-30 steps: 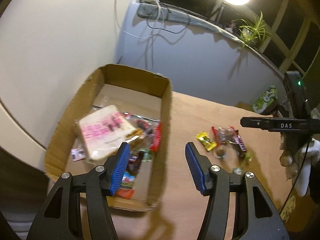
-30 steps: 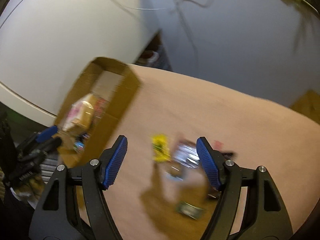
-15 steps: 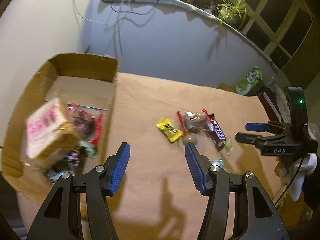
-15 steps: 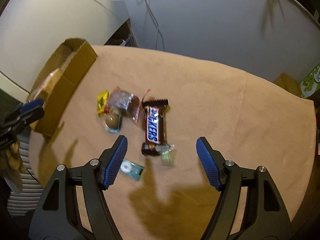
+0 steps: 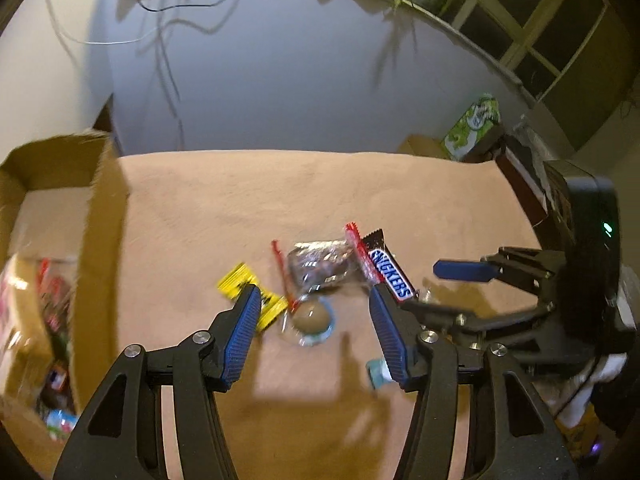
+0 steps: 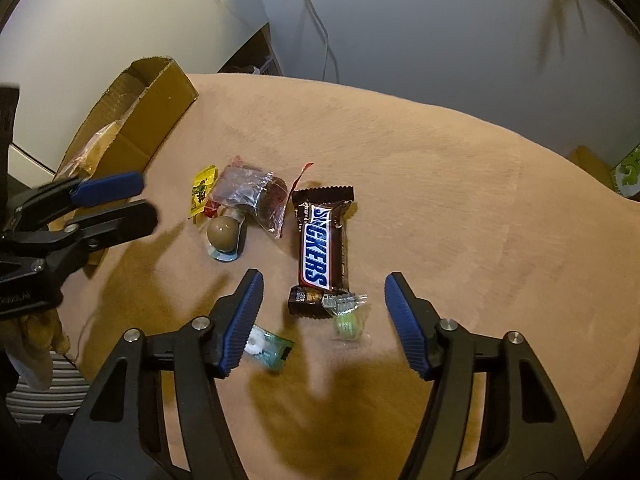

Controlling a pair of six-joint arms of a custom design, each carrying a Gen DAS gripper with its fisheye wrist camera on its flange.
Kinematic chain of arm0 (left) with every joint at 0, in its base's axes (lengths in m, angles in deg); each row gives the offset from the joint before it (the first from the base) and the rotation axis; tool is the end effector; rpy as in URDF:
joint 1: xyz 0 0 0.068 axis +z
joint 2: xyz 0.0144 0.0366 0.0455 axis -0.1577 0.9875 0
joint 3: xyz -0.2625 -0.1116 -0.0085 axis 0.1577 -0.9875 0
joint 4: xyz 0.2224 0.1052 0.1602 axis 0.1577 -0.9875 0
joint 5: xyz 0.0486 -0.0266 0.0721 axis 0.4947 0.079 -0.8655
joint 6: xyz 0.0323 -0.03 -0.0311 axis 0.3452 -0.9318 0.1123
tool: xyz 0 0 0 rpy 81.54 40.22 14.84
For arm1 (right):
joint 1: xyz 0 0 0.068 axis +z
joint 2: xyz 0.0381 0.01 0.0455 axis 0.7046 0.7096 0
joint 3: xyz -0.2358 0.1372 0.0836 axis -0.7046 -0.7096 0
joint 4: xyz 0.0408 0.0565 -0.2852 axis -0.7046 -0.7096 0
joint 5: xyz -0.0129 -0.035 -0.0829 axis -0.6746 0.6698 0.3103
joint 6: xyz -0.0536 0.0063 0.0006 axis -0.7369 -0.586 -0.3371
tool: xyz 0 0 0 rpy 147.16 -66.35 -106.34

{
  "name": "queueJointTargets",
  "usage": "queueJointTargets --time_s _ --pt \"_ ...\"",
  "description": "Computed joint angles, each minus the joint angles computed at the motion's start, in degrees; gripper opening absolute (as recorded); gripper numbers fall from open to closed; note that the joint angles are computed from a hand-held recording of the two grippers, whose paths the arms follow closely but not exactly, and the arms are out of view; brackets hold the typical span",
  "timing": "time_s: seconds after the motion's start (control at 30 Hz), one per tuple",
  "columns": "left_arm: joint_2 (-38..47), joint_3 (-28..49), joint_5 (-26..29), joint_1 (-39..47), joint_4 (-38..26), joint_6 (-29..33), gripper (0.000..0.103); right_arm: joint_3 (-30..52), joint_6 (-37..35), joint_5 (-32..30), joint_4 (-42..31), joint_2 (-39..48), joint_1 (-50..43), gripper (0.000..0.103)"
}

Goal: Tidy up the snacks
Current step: 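Move both tools back over the remaining snacks, then grasp the clear-wrapped brown candy with the left gripper while the right grasps a Snickers bar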

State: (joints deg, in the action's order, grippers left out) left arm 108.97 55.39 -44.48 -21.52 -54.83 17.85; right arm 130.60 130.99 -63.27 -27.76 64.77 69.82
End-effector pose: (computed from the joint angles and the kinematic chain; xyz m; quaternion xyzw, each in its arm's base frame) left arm 0.3787 -0.1033 0.1812 0.4319 0.8521 -0.2507 0.1565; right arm 0.2518 0.1135 0.1584 0.1953 0.9640 0.0603 0.1704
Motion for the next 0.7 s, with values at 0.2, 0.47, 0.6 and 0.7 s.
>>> queueJointTargets --time_s 0.2,0.47,0.6,0.7 --pt "3.6 2.4 -1.3 -3.5 0.5 -4.1 0.056 -0.3 0.3 -0.9 2.5 1.6 -0.1 0.059" --pt "5.9 3.3 -3.4 -5.0 1.8 -6.5 0.057 0.6 -0.2 -1.3 4.7 5.1 -0.9 0.049" --pt "6.5 3.2 -4.3 -5.7 2.9 -7.6 0.057 1.4 -0.3 -1.3 5.2 6.8 -1.1 0.042" --pt "6.9 3.4 -4.6 -6.5 3.5 -8.9 0.059 1.5 -0.3 -1.5 5.4 7.7 -1.4 0.038"
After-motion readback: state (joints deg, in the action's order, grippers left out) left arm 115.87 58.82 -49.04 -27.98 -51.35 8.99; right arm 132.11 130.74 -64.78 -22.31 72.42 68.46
